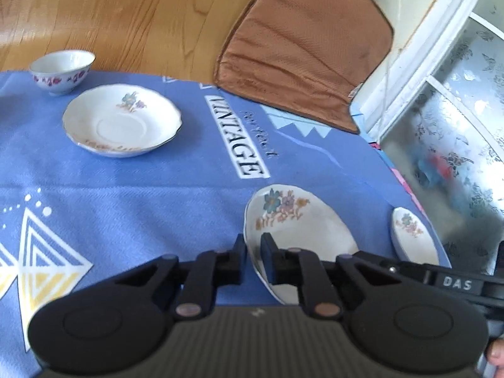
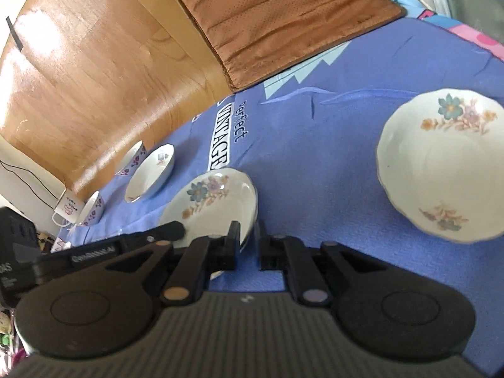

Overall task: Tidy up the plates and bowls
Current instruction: 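Carry the floral saucer with the right tool toward the window, then lower the saucer onto the saucer stack and open the right tool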

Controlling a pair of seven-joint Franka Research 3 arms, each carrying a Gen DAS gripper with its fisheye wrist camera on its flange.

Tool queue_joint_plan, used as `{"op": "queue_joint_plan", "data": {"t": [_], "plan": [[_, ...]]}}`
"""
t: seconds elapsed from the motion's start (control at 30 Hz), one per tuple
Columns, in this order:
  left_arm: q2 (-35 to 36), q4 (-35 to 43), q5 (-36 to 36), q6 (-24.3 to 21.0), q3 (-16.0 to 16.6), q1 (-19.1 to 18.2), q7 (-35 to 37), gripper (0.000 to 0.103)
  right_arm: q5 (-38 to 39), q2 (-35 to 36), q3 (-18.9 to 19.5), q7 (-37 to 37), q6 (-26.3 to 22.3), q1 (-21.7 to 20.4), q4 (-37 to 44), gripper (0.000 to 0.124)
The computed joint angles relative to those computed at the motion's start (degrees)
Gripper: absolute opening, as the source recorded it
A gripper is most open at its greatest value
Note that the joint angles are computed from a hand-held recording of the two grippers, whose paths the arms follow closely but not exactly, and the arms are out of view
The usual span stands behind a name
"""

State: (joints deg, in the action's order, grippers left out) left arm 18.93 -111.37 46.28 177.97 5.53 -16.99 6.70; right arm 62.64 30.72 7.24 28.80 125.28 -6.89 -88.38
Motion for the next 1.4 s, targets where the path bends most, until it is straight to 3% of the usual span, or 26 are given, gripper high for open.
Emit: {"op": "queue_joint_plan", "data": {"t": [0.07,0.17,0.37,0.57,0.73,0.97,1.4], "plan": [[-0.2,1.2,0.9,-0.9,0.3,-0.8,-0.1,0.011,1.5,-0.4,0.2,-1.0,-0.4,-0.9,-0.6,0.011],[1.0,4.8,0.3,-1.8,-1.9,0.0,2.8,0.010,4.9,-1.2,0.3,-3.1,0.6,-2.1,-1.4,0.010],[8.9,17.7,-8.7,-6.4,-10.2,2.8,18.6,0.010,12.4,-2.0,-0.5,-8.3,5.8,-4.1,-2.0,0.009],[18.6,31.4,-17.4,-11.8,-15.1,2.3,31.2,0.011,14.9,0.5,-1.3,-7.8,9.9,-6.0,0.5,0.010],[23.6,39.5,-21.8,-16.4,-14.4,-0.3,36.5,0.011,14.5,2.0,-0.8,-7.1,12.4,-6.8,1.4,0.009],[26.3,43.6,-26.2,-19.4,-13.2,-1.9,40.3,0.012,13.7,3.7,0.3,-7.0,13.8,-7.9,2.8,0.009],[24.9,41.8,-27.1,-17.7,-11.7,-2.9,40.1,0.012,16.4,2.8,1.5,-11.7,16.3,-8.4,1.4,0.009]]}}
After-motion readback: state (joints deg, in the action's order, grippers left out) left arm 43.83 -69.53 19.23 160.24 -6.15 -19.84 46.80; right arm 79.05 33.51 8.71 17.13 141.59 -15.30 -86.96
